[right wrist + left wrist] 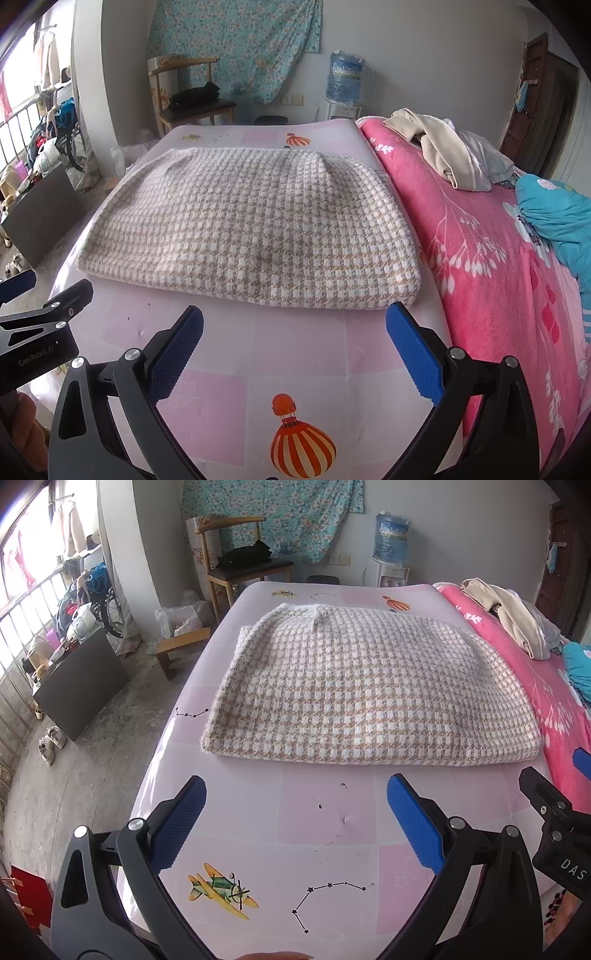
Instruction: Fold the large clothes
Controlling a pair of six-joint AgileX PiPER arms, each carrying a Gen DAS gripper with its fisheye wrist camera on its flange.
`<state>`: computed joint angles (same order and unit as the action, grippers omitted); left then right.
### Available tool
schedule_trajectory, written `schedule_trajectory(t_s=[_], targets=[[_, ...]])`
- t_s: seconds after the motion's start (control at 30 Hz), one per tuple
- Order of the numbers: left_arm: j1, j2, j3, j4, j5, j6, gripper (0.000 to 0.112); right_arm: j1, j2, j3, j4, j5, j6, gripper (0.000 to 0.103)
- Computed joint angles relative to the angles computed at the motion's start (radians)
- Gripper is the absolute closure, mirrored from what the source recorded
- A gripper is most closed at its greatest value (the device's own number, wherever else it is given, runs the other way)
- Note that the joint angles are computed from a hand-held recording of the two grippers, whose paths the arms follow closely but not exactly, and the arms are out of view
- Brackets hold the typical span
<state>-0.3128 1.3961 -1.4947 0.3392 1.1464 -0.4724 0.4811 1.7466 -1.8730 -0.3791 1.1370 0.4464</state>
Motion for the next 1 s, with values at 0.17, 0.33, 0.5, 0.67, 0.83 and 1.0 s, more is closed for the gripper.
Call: schedule_trajectory(t_s=[0.17, 0.33, 0.5, 0.67, 0.83, 1.0], targets=[[-0.005, 0.003, -0.009, -0.008, 0.004, 0.005, 0.017, -0.007, 0.001, -0.002, 0.009, -0.001, -0.002, 0.007], [-0.010, 0.007, -0.016, -0.016, 0.011, 0.007, 0.017, -0.015, -0.003, 0.009, 0.022, -0.005, -0.004, 0.007], [-0.019, 0.014, -0.026, -0.017, 0.016, 0.007, 0.017, -0.022, 0.006, -0.003, 0.029, -0.002, -0.011, 0.007], [-0.029, 0.016, -0.031, -0.012, 0.019, 0.002, 0.017, -0.025, 0.004, -0.002, 0.028, -0.001, -0.008, 0.006], [-0.026, 0.014, -0.031, -0.023, 0.022, 0.007, 0.017, -0.020, 0.001, 0.000, 0.020, 0.007, -0.007, 0.007], [-0.023, 0.012, -0.029, -0.027, 0.015, 0.008, 0.017, -0.017, 0.002, -0.003, 0.015, 0.010, -0.005, 0.007]])
